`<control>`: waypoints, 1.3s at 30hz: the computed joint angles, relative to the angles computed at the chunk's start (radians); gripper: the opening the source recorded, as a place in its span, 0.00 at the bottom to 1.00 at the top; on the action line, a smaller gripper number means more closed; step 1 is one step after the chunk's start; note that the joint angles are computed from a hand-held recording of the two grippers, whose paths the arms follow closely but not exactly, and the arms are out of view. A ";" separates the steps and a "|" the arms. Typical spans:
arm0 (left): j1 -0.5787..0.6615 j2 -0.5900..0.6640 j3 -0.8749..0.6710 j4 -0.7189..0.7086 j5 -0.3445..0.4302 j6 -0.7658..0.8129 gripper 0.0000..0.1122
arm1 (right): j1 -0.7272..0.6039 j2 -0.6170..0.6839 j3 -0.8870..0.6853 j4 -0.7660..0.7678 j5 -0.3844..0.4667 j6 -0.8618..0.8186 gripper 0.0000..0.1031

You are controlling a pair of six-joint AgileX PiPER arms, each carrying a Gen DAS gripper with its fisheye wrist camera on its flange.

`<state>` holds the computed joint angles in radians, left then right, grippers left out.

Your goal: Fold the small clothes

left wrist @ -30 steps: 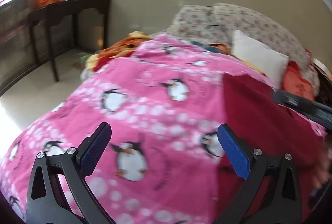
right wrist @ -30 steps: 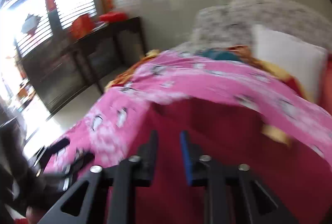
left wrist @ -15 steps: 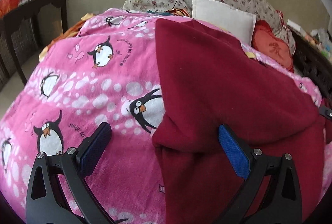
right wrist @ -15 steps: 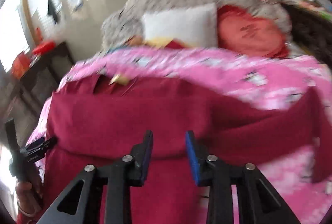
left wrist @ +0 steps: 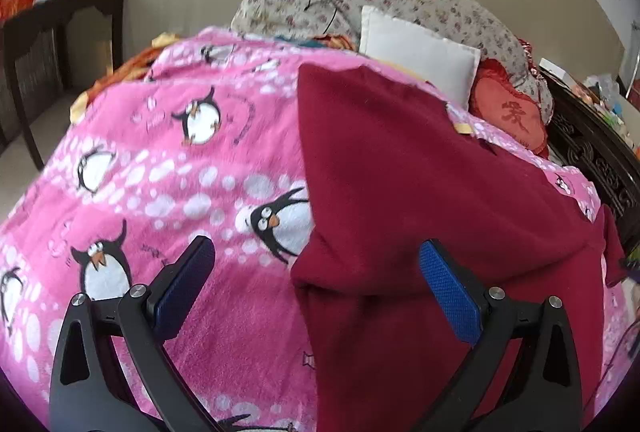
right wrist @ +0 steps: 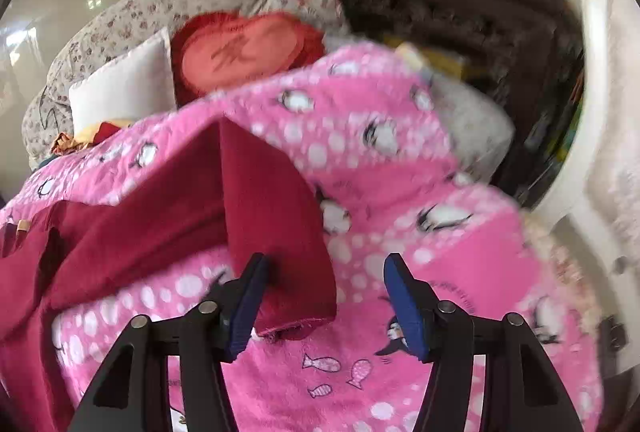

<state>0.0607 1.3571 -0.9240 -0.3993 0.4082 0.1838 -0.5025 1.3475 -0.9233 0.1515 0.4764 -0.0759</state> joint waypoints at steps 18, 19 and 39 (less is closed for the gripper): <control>0.085 -0.042 0.017 -0.177 0.024 0.140 0.91 | 0.444 -0.228 -0.522 0.093 0.322 -0.093 0.05; 0.096 -0.046 0.019 -0.202 0.028 0.163 0.91 | 0.544 -0.185 -0.583 0.042 0.328 -0.046 0.05; 0.285 -0.037 0.022 -0.617 0.181 0.486 0.91 | 0.886 0.118 -0.517 -0.048 0.181 0.087 0.38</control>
